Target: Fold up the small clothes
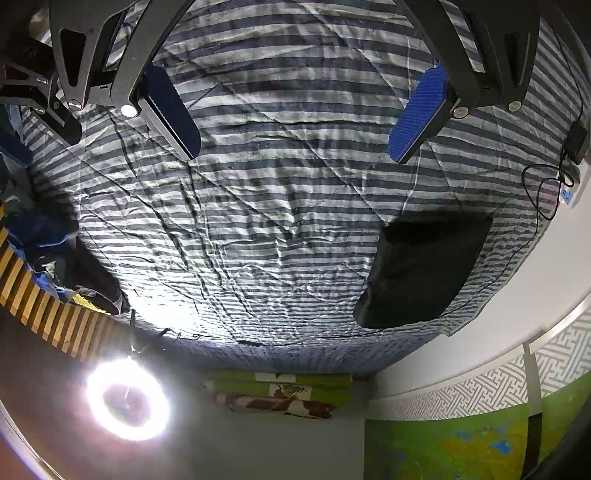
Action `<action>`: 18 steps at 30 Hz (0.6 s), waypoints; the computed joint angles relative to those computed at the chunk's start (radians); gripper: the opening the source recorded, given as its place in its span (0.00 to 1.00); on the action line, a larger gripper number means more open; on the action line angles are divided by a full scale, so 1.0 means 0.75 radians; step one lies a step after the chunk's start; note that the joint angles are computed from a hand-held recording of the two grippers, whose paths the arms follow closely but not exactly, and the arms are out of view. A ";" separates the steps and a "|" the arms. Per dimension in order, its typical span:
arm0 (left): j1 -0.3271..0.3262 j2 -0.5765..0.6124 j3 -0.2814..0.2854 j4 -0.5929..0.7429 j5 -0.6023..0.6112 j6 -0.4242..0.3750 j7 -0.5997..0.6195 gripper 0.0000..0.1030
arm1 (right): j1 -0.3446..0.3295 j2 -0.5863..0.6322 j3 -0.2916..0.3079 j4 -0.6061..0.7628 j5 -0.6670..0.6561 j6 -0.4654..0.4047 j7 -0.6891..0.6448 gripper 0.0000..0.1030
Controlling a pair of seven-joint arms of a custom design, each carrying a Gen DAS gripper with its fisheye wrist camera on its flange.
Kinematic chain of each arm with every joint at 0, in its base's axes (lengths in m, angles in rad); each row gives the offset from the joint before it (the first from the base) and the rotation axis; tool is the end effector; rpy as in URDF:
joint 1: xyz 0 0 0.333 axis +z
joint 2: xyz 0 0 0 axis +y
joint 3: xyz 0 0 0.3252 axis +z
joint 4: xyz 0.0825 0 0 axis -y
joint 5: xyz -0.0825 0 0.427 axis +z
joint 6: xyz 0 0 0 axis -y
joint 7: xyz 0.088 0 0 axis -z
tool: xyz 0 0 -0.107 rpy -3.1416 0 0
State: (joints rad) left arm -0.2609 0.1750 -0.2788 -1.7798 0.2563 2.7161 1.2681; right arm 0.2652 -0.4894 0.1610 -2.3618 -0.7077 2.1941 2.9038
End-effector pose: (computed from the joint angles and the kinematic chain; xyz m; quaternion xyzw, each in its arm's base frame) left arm 0.6027 -0.3567 0.5424 -0.5093 0.7721 -0.3235 0.1995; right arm 0.4373 0.1809 0.5438 -0.4424 0.8158 -0.3311 0.1705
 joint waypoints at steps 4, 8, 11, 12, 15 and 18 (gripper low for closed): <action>0.002 -0.015 0.003 -0.017 0.005 0.029 -0.010 1.00 | -0.003 -0.005 0.003 0.005 -0.008 -0.006 0.005 0.98; -0.006 -0.030 0.013 -0.030 0.052 0.048 -0.046 1.00 | -0.004 -0.017 0.006 0.003 -0.013 -0.011 0.013 0.98; -0.005 -0.039 0.012 -0.038 0.058 0.048 -0.048 1.00 | -0.003 -0.023 0.010 0.003 -0.016 -0.017 0.017 0.98; -0.003 -0.044 0.011 -0.044 0.052 0.049 -0.043 1.00 | -0.002 -0.025 0.010 0.003 -0.016 -0.019 0.016 0.98; -0.003 -0.060 0.011 -0.059 0.051 0.056 -0.042 1.00 | -0.001 -0.030 0.013 0.004 -0.019 -0.024 0.019 0.98; -0.001 -0.073 0.012 -0.072 0.042 0.065 -0.038 1.00 | 0.002 -0.032 0.016 0.007 -0.019 -0.030 0.020 0.98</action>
State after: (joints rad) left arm -0.2615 0.1200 -0.2701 -1.8341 0.2878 2.7645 1.2397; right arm 0.2665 -0.5135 0.1731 -2.3567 -0.7217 2.1713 2.9188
